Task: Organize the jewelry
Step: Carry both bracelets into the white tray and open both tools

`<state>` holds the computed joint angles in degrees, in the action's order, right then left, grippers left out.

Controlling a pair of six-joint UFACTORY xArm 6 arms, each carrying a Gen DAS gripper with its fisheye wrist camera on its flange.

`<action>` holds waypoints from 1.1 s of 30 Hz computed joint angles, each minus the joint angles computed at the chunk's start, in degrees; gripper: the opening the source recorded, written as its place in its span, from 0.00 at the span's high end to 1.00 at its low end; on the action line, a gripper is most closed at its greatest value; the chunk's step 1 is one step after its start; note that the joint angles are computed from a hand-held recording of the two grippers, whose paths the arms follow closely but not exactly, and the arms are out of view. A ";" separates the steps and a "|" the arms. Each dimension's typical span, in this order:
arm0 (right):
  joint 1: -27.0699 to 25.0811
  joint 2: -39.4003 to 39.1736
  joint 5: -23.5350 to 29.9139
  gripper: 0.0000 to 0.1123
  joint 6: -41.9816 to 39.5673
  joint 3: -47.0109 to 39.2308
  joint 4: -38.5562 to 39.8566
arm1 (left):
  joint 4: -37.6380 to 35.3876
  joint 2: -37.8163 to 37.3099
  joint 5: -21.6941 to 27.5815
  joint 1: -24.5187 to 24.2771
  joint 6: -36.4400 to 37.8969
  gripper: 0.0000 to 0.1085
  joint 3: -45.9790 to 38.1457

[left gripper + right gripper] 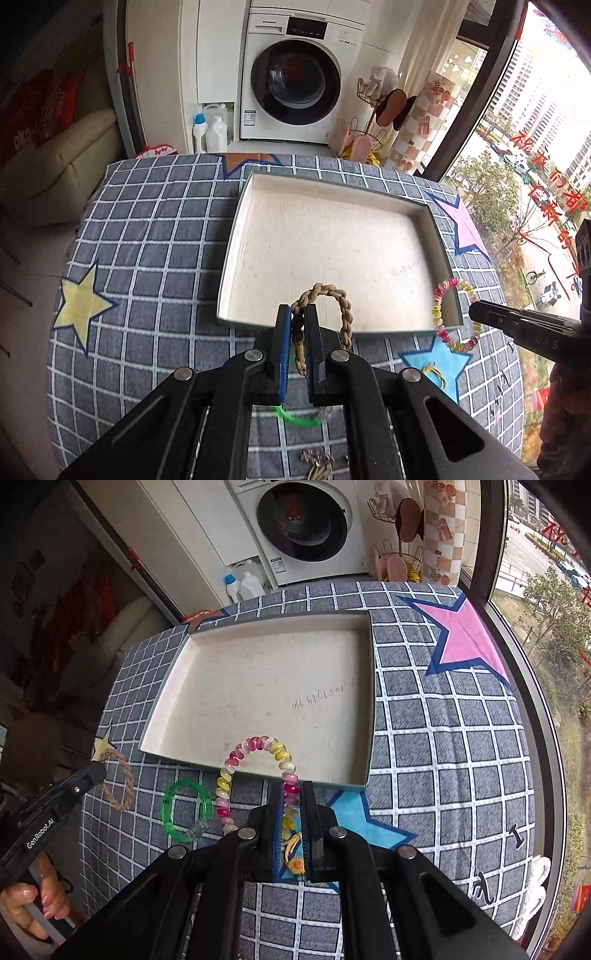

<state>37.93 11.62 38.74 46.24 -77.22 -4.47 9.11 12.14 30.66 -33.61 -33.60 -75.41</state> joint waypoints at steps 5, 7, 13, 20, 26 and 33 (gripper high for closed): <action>-2.90 6.43 0.45 0.92 -5.03 -6.60 3.96 | 0.35 9.27 2.43 0.98 0.55 0.82 -10.47; -3.83 8.97 0.93 0.92 -6.46 -9.31 4.88 | 0.65 12.68 3.87 1.21 0.57 0.82 -14.43; -6.01 15.81 3.06 0.92 -9.81 -16.71 6.54 | 0.18 20.32 6.90 1.35 0.31 0.82 -22.90; -7.72 21.73 5.72 0.92 -12.63 -22.56 8.46 | 4.33 25.72 11.41 0.45 -0.67 0.82 -28.80; -7.96 23.32 6.55 0.92 -13.86 -23.51 7.37 | 8.79 28.82 16.69 -0.40 -1.02 0.82 -32.51; -7.45 24.40 8.88 0.91 -14.96 -25.79 4.90 | 9.63 29.76 18.67 -0.87 -0.22 0.82 -34.32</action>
